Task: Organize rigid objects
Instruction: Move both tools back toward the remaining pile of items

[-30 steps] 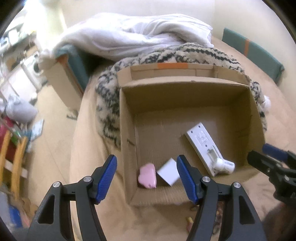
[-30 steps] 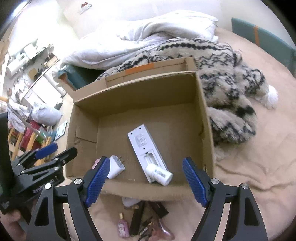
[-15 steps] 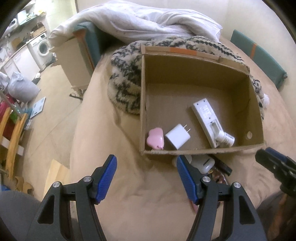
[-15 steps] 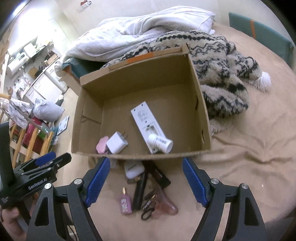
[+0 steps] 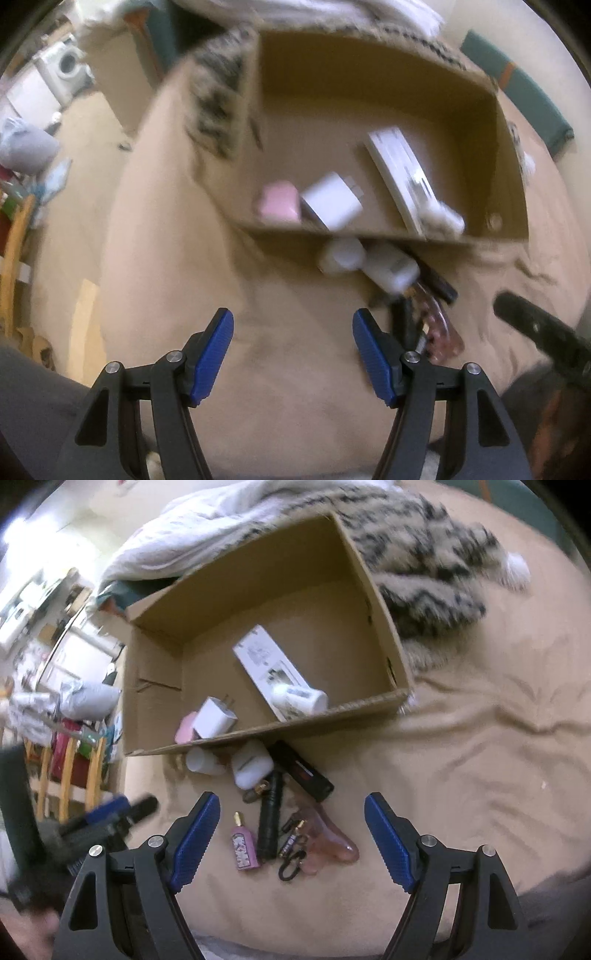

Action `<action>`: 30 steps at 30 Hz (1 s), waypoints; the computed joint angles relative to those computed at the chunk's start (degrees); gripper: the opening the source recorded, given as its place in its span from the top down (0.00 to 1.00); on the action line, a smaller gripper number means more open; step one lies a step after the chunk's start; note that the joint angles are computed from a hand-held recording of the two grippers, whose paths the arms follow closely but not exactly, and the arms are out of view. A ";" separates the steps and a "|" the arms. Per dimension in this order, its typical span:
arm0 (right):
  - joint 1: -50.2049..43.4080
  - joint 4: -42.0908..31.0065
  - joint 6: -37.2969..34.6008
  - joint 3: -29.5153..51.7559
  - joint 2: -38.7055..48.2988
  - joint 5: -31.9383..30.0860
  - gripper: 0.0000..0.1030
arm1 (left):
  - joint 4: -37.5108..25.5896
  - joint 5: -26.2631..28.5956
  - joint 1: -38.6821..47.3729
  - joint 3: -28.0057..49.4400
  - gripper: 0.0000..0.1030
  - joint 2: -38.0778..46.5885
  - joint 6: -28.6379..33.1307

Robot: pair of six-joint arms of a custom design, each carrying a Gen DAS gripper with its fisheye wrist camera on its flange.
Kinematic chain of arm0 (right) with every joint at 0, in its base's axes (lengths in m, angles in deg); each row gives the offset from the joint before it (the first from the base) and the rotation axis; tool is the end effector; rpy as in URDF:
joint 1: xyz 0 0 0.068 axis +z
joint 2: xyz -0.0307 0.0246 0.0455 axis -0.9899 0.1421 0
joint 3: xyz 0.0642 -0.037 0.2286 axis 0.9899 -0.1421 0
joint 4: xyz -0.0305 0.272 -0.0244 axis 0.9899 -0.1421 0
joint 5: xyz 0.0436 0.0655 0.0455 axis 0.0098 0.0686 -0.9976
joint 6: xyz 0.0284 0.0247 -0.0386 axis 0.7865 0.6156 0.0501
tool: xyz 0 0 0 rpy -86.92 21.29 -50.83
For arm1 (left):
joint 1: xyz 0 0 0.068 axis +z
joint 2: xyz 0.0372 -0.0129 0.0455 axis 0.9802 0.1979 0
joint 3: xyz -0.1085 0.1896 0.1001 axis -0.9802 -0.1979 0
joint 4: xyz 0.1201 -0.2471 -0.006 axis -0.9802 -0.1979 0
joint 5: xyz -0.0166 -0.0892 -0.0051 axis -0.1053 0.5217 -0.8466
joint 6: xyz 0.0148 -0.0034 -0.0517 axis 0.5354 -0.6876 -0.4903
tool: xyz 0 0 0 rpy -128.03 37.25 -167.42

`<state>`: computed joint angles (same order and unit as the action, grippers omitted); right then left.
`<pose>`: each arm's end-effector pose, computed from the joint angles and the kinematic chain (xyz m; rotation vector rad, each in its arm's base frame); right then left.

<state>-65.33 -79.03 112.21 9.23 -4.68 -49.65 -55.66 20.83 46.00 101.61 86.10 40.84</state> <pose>0.2767 0.0859 0.2832 0.5349 2.6588 0.4579 0.3352 -0.2128 0.2881 0.3308 2.8251 -0.1464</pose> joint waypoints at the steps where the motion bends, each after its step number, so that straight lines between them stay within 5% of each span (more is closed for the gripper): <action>1: -1.42 0.95 0.96 -1.20 -0.14 -2.72 0.17 | -1.11 1.86 -0.94 0.65 0.38 1.65 -0.86; 5: -5.78 4.37 4.39 -5.65 -0.47 -11.36 0.17 | -4.30 6.89 -3.11 3.28 0.38 7.36 -4.17; 12: -3.06 -1.31 1.54 -1.95 4.80 -7.37 0.18 | -3.76 9.17 -3.36 3.29 0.48 11.37 -9.30; 19: 0.81 -4.78 -3.01 4.01 13.89 -5.13 0.55 | -3.97 8.53 -4.27 3.19 0.53 11.83 -8.24; 22: 2.16 -5.76 -4.81 6.75 17.52 -2.98 0.58 | -4.64 7.27 -4.43 4.57 0.65 13.01 -7.86; 23: 2.65 -5.76 -5.35 6.99 17.96 -2.56 0.59 | -4.68 6.56 -4.11 4.88 0.79 13.22 -7.17; 27: 4.36 -7.87 -6.69 7.49 17.34 1.75 0.76 | -4.48 7.78 -2.07 4.35 0.78 12.66 -4.71; 30: 3.21 -9.04 -4.56 4.14 12.55 2.34 0.78 | -5.83 4.23 0.25 2.83 0.78 10.55 -2.47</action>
<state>-62.12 -88.07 107.65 13.37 7.87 -47.31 -61.49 25.05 46.26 104.43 96.64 38.37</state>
